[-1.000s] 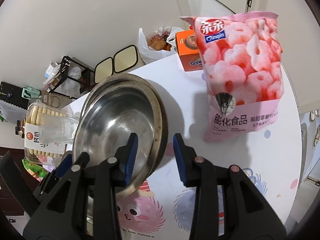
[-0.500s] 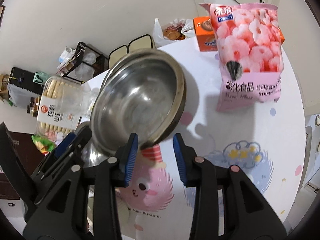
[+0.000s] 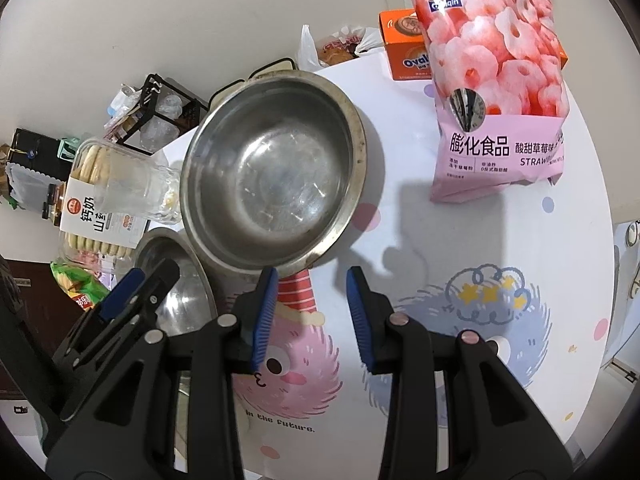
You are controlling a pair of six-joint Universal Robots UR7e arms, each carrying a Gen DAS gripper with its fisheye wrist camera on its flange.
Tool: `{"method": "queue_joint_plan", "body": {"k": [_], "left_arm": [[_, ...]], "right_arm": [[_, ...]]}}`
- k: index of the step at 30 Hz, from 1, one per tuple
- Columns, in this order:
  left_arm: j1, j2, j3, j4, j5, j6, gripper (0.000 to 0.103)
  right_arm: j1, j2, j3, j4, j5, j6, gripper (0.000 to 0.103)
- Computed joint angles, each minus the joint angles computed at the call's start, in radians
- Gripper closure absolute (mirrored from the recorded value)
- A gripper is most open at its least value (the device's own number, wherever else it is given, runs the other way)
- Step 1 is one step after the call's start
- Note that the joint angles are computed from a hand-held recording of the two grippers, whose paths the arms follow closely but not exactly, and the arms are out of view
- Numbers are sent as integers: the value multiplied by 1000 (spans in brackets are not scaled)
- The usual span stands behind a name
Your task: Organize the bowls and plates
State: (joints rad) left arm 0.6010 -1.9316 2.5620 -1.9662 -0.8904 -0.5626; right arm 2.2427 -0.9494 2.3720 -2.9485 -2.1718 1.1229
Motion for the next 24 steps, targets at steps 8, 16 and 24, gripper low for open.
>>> {"method": "queue_joint_plan", "body": {"k": [8, 16, 24], "left_arm": [[-5, 19, 0, -20, 2, 4, 44], [-9, 32, -10, -39, 11, 26, 34], [-15, 55, -23, -68, 18, 48, 22]], "right_arm": [[-3, -18, 14, -18, -15, 21, 64], [-5, -47, 19, -3, -43, 35, 53], [-13, -64, 14, 4, -59, 34, 46]]}}
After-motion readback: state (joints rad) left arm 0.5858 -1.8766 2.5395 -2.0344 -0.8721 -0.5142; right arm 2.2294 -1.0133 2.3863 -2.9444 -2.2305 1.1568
